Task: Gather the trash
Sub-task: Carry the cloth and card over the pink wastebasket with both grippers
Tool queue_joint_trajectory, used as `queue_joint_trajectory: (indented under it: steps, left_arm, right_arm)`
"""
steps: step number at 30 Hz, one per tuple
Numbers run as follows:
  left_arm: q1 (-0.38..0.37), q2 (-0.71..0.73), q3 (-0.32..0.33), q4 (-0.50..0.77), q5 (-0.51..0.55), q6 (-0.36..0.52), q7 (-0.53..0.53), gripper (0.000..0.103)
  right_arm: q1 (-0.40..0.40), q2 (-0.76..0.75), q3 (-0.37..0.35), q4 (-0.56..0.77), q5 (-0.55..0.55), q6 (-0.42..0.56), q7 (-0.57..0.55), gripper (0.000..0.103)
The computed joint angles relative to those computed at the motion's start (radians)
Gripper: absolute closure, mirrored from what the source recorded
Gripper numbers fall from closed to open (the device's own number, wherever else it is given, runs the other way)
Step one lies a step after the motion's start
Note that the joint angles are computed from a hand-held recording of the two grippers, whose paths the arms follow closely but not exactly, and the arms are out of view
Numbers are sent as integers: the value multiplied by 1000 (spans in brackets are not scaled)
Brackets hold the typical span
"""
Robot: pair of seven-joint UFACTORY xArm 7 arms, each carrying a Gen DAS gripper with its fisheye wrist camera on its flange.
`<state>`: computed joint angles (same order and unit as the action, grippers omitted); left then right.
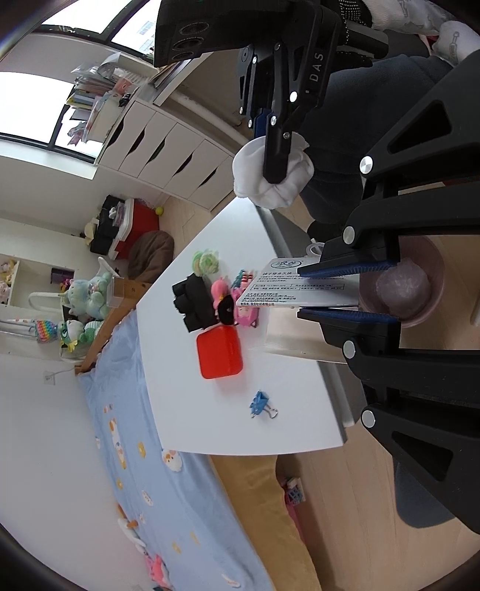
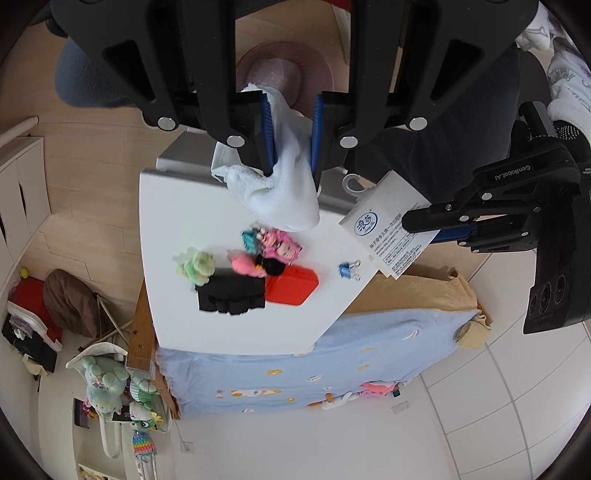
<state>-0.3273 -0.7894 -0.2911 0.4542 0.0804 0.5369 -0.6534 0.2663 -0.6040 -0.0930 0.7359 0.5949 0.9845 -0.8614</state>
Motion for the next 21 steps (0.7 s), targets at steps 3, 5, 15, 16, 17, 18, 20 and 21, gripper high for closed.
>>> queue_joint_trajectory:
  steps: [3,5,15,16,17,18,20,21]
  left_arm:
    - [-19,-10,-13,-23,-12,-5,-17,86]
    - [-37,-22,-19,-42,-23,-8,-34,86]
    - [-108,-63,-26,-111,-47,3,-89,86]
    - [-110,-66,-24,-114,-47,4,-91,86]
    - [-111,-67,-25,-117,-46,4,-93,86]
    - [-111,-67,-25,-117,-45,4,-95,86]
    - [-111,-68,-22,-118,-43,4,-96,86]
    - [-112,-69,-24,-119,-43,4,-99,86]
  right_arm:
    - [-9,-40,-2,-42,-22,19,-7,86]
    - [-13,-62,-5,-67,-33,32,-11,86]
    - [-22,-102,-18,-146,-44,81,-21,82]
    - [-23,-99,-17,-146,-43,80,-18,79]
    - [-25,-99,-16,-148,-40,74,-15,59]
    - [-27,-100,-16,-150,-36,66,-13,33]
    - [-27,-98,-18,-149,-29,57,-10,21]
    - [-29,-97,-12,-148,-32,48,-4,14]
